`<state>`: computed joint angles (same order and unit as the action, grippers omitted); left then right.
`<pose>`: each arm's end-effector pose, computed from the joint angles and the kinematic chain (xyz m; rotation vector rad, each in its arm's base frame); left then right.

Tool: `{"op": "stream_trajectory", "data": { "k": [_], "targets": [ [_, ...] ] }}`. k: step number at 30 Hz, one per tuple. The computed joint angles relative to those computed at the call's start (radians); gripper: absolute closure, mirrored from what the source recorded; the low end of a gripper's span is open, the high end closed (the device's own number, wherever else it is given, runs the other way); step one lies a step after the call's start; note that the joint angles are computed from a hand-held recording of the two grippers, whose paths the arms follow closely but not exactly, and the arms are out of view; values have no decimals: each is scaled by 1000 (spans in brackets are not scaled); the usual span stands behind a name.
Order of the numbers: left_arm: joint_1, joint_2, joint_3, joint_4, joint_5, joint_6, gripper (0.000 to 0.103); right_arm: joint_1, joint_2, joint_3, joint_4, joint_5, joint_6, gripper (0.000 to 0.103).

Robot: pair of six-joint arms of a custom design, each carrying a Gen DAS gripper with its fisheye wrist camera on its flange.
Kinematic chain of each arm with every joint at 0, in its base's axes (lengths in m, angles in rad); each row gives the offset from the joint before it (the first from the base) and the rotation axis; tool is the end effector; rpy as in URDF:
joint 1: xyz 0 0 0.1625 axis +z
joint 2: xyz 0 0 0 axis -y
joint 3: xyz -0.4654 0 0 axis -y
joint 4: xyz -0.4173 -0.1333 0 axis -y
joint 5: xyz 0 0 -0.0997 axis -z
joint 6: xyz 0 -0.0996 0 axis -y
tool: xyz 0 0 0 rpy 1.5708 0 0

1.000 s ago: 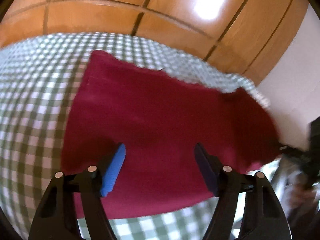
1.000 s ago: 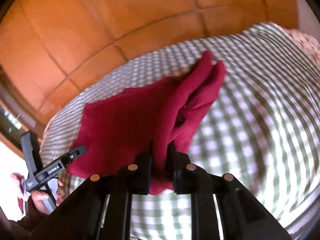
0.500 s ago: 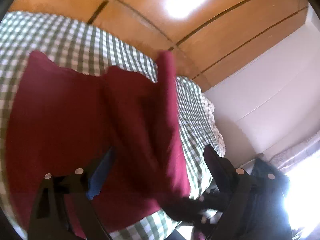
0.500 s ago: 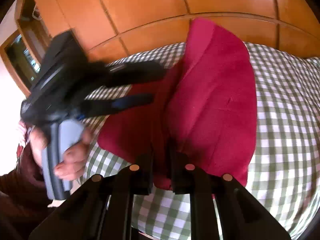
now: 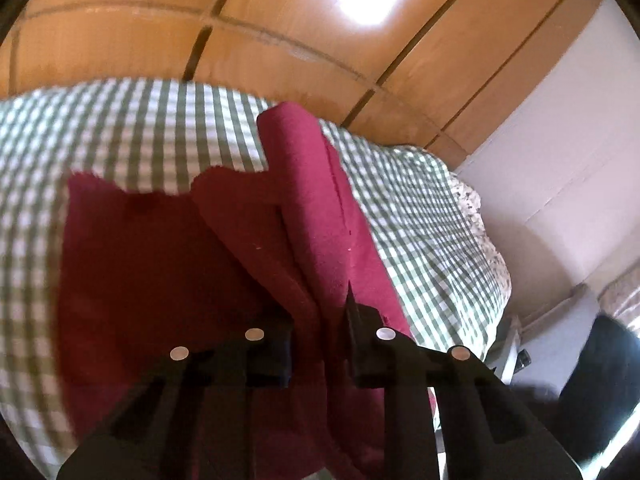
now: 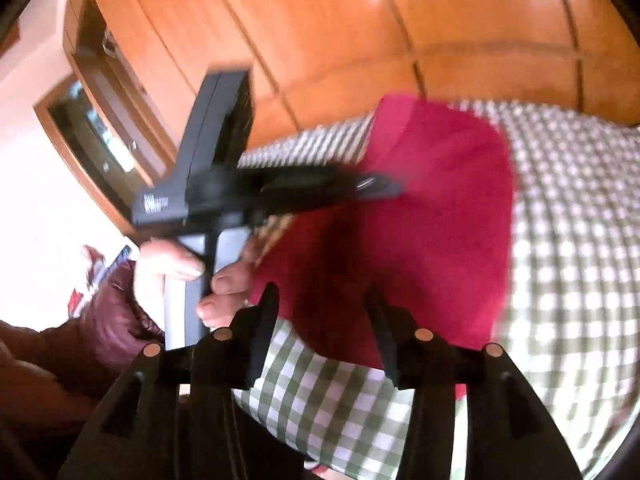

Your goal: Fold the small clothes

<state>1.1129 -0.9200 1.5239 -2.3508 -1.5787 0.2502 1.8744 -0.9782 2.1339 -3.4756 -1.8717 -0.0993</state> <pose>-0.2087 -0.7233 0.2152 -1.0771 -2.9108 0.2713 0.2682 -0.5091 0.1649 0.3850 -2.6945 1.1046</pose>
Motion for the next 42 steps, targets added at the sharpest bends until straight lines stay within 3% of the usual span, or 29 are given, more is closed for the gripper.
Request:
{"op": "stream_trajectory", "data": {
  "k": [3, 6, 12, 16, 18, 20, 22, 24, 29, 35, 40, 42],
  "targets": [
    [2, -24, -24, 24, -6, 26, 84, -13, -44, 31, -57, -74, 21, 58],
    [8, -32, -57, 56, 10, 42, 84, -32, -35, 20, -42, -95, 34, 63],
    [39, -29, -67, 53, 132, 29, 84, -30, 83, -84, 109, -93, 13, 67],
    [71, -22, -55, 33, 233, 10, 84, -11, 176, -152, 193, -141, -1, 67],
    [78, -10, -42, 7, 311, -9, 76, -1, 210, -179, 205, -165, -11, 66],
    [83, -17, -20, -52, 377, -25, 56, 8, 218, -184, 207, -176, -14, 66],
    [73, -42, 21, -154, 414, -56, 56, 3, 203, -180, 229, -155, -26, 64],
    [64, -73, 68, -254, 391, -69, 56, 4, 171, -166, 268, -96, -13, 55],
    [39, -124, 174, -409, 336, 12, 56, -19, 93, -164, 194, -36, 14, 50],
    [18, -77, 191, -433, 412, 91, 56, -37, 176, -361, 236, -124, 34, 50],
    [25, -49, 194, -448, 472, 121, 56, -73, 299, -577, 377, -168, 56, 50],
    [26, -47, 197, -454, 481, 127, 56, -84, 324, -603, 403, -195, 49, 50]
  ]
}}
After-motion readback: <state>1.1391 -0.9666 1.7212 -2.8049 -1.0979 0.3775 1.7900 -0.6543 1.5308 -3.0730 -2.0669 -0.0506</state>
